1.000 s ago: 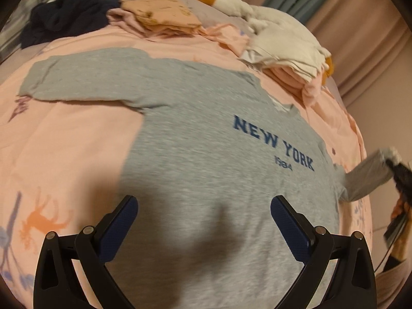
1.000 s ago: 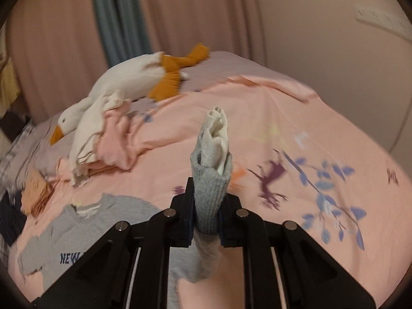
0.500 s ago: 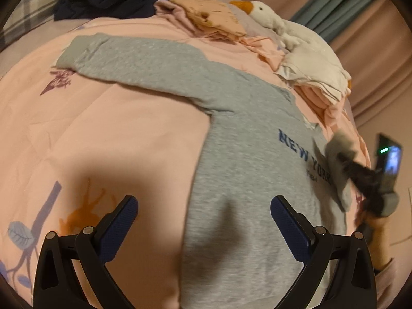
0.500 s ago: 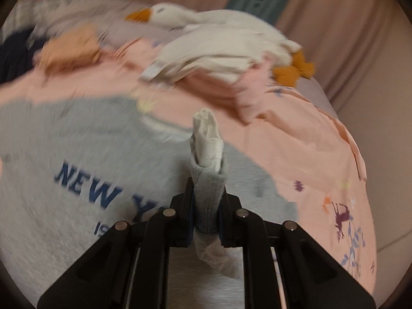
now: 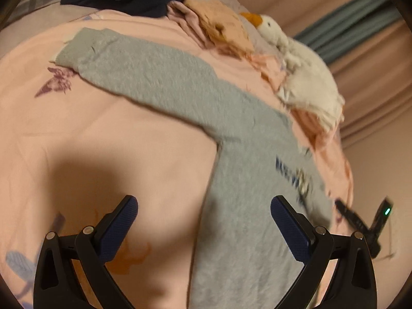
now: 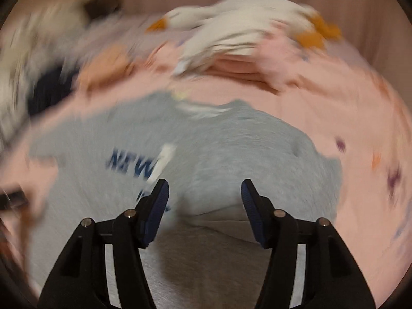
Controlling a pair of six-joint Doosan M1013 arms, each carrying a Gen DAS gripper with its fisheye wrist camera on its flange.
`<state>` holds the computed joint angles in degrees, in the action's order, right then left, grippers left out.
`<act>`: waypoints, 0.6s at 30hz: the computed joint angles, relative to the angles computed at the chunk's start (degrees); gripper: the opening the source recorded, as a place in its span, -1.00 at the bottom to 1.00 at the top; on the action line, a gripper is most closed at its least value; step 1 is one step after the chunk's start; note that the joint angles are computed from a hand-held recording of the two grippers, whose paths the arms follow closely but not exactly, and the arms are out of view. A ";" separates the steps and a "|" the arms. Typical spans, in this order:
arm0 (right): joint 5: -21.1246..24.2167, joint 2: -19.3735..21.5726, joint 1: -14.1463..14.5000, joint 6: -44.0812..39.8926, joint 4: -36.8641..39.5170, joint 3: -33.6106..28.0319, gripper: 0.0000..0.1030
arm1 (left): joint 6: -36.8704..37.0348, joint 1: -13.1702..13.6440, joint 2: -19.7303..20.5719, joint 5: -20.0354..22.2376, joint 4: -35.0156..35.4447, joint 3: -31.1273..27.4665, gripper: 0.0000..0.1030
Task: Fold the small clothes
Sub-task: 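Lift the sleeve with the right tool and lay it across the shirt front, then grasp the other grey sleeve cuff with the left tool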
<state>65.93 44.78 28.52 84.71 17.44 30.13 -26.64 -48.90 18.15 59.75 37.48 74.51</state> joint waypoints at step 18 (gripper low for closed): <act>7.67 7.90 -0.98 25.76 -23.05 -8.63 -0.41 | -36.15 3.53 -7.56 -9.44 17.98 14.48 0.98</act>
<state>73.60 52.68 27.53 110.47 -5.62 21.50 -62.79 -45.37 10.58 50.31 55.46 88.99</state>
